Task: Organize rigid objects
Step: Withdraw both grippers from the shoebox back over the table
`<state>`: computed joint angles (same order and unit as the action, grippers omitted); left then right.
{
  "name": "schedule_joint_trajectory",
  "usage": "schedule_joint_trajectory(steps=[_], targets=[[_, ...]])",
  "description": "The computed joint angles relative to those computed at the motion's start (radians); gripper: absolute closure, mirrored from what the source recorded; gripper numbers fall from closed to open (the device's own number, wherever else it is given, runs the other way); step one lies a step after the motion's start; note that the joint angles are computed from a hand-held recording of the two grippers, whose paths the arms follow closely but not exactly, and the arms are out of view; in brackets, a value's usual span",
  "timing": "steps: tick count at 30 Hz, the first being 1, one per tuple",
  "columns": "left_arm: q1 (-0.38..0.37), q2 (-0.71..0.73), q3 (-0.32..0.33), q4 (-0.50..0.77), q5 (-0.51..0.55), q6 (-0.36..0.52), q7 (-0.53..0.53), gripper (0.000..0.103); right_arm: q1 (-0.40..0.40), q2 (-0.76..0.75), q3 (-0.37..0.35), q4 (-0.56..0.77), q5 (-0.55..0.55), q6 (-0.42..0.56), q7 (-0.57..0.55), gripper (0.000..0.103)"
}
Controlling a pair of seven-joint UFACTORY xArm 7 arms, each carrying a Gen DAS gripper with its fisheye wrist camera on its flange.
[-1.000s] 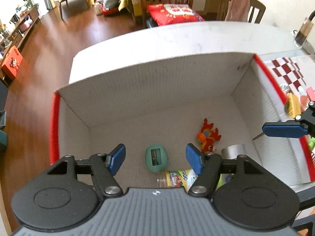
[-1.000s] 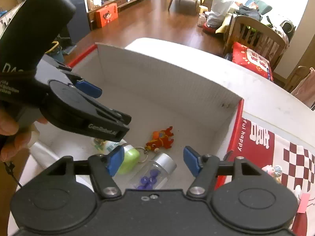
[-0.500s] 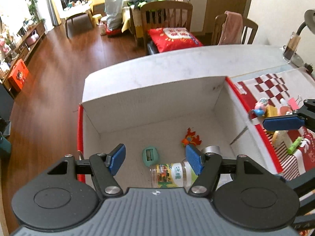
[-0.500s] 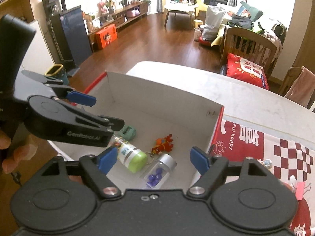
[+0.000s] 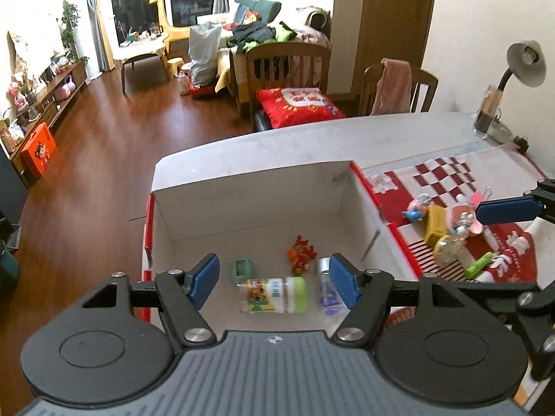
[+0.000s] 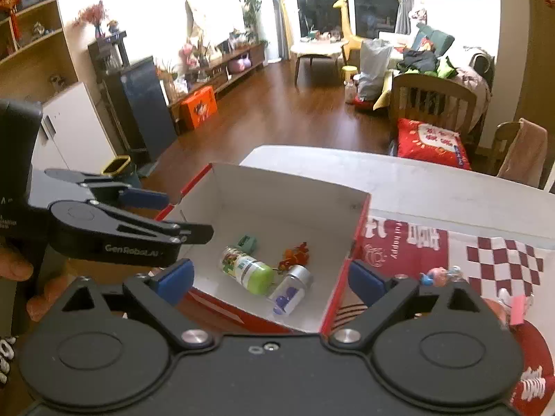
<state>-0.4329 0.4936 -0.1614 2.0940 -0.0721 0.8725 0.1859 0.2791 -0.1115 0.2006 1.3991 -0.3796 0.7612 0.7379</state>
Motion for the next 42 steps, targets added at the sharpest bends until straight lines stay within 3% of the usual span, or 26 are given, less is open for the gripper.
schedule_joint_trajectory(steps=[8, 14, 22, 28, 37, 42], targets=[[-0.013, -0.163, -0.026, -0.246, -0.018, -0.165, -0.031, 0.025, -0.055, -0.216, 0.012, -0.216, 0.006, -0.075, 0.032, 0.000], [-0.049, -0.221, -0.040, -0.349, 0.004, -0.265, -0.108, 0.020, -0.107, -0.383, 0.009, -0.370, 0.061, -0.085, -0.028, 0.000], [-0.122, -0.249, -0.044, -0.447, 0.126, -0.386, -0.247, 0.020, -0.180, -0.561, -0.010, -0.525, 0.127, -0.075, -0.112, 0.000], [-0.181, -0.200, -0.055, -0.408, 0.180, -0.375, -0.315, 0.020, -0.209, -0.663, -0.065, -0.619, 0.177, -0.076, -0.216, 0.000], [-0.322, -0.048, -0.006, -0.257, 0.318, -0.335, -0.455, 0.020, -0.252, -0.720, -0.156, -0.704, 0.255, -0.095, -0.381, 0.000], [-0.379, 0.060, 0.017, -0.135, 0.336, -0.283, -0.493, 0.020, -0.287, -0.723, -0.203, -0.739, 0.288, -0.110, -0.469, 0.000]])
